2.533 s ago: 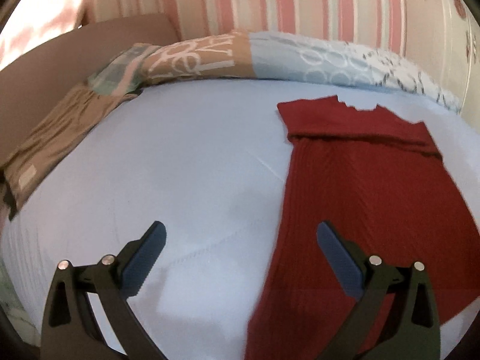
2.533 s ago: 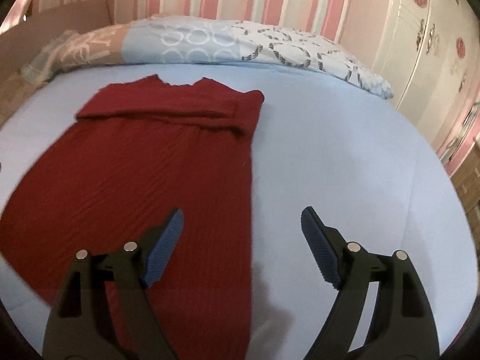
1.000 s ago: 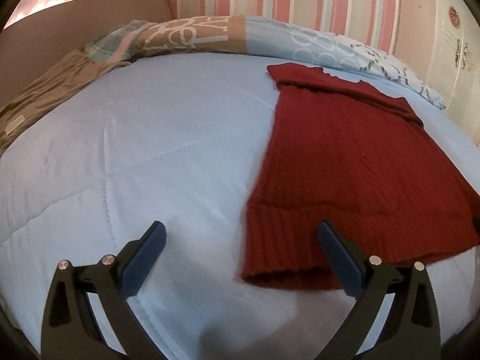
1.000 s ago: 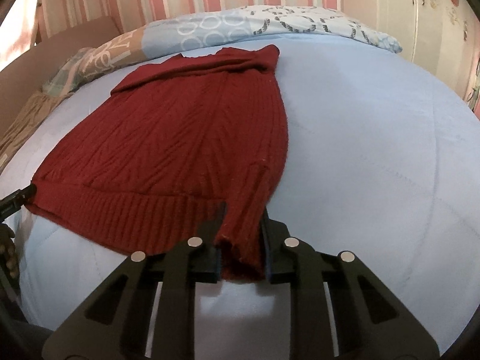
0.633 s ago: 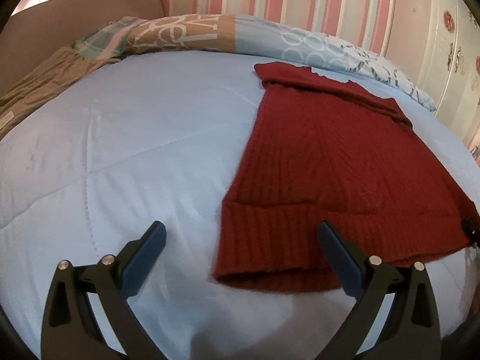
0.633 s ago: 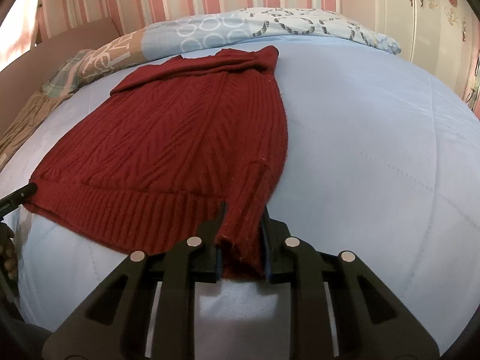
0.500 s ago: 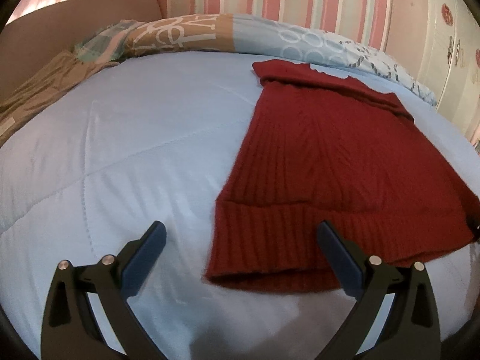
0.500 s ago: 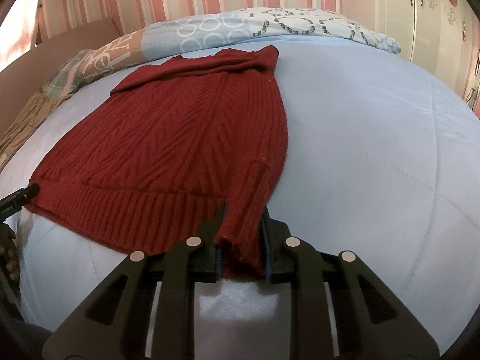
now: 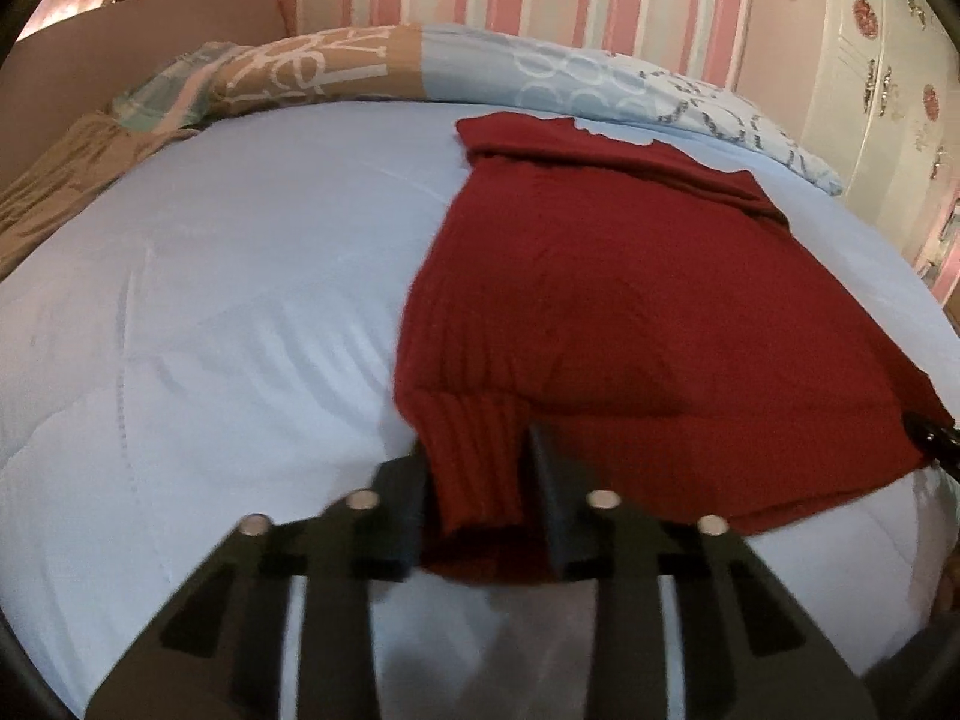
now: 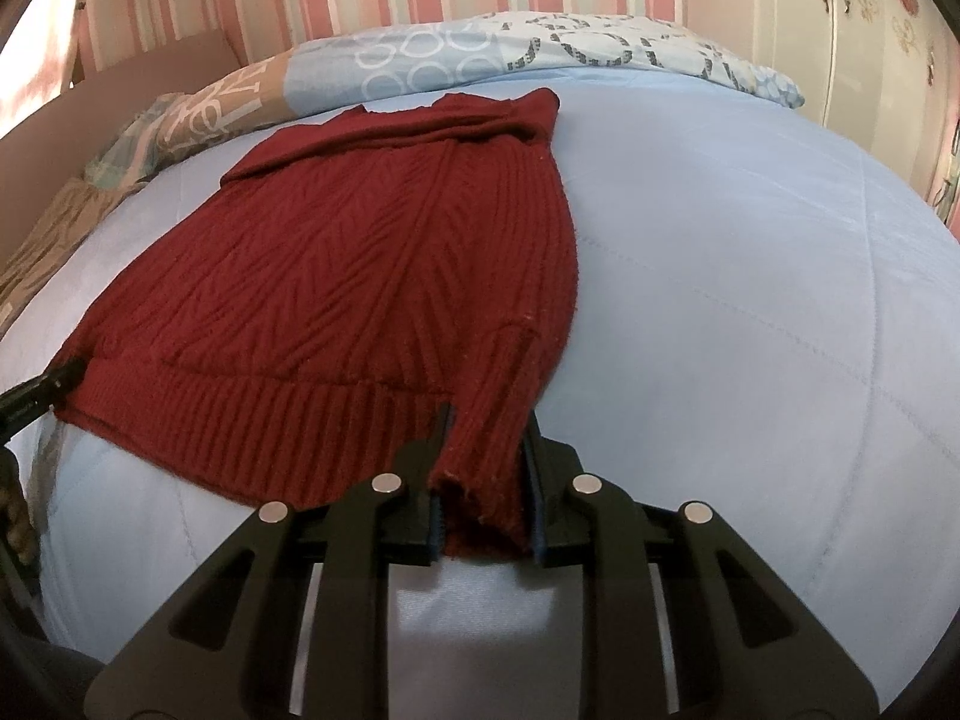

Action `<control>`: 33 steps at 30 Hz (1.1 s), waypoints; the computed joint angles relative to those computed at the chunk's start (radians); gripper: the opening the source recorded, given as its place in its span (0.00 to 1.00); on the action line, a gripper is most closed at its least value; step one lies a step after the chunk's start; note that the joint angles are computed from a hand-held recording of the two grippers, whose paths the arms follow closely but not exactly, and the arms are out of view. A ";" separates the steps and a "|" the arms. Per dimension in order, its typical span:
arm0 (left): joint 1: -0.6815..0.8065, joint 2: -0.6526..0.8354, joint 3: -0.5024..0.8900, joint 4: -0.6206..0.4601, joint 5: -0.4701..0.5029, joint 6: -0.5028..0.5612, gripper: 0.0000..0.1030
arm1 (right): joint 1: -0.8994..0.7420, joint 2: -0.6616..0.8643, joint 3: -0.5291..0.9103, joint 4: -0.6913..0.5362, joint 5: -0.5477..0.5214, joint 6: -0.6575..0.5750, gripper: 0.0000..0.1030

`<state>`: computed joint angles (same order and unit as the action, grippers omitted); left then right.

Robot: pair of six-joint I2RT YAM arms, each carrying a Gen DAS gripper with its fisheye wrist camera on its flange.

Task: Fold small clothes
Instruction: 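Grasp the sweater's hem with both tools side by side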

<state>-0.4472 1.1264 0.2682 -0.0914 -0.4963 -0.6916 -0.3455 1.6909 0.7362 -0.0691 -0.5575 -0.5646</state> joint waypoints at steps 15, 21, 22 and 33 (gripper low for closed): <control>-0.030 0.049 0.102 -0.140 -0.031 -0.032 0.15 | -0.017 -0.020 0.027 -0.056 -0.021 -0.011 0.18; -0.042 0.022 0.119 -0.196 -0.045 -0.059 0.15 | -0.026 -0.047 0.046 -0.100 -0.032 -0.013 0.16; -0.046 0.016 0.126 -0.209 -0.048 -0.064 0.14 | -0.026 -0.053 0.053 -0.113 -0.032 -0.010 0.16; -0.150 -0.080 0.215 -0.442 -0.120 -0.161 0.14 | -0.055 -0.149 0.115 -0.257 -0.065 -0.029 0.13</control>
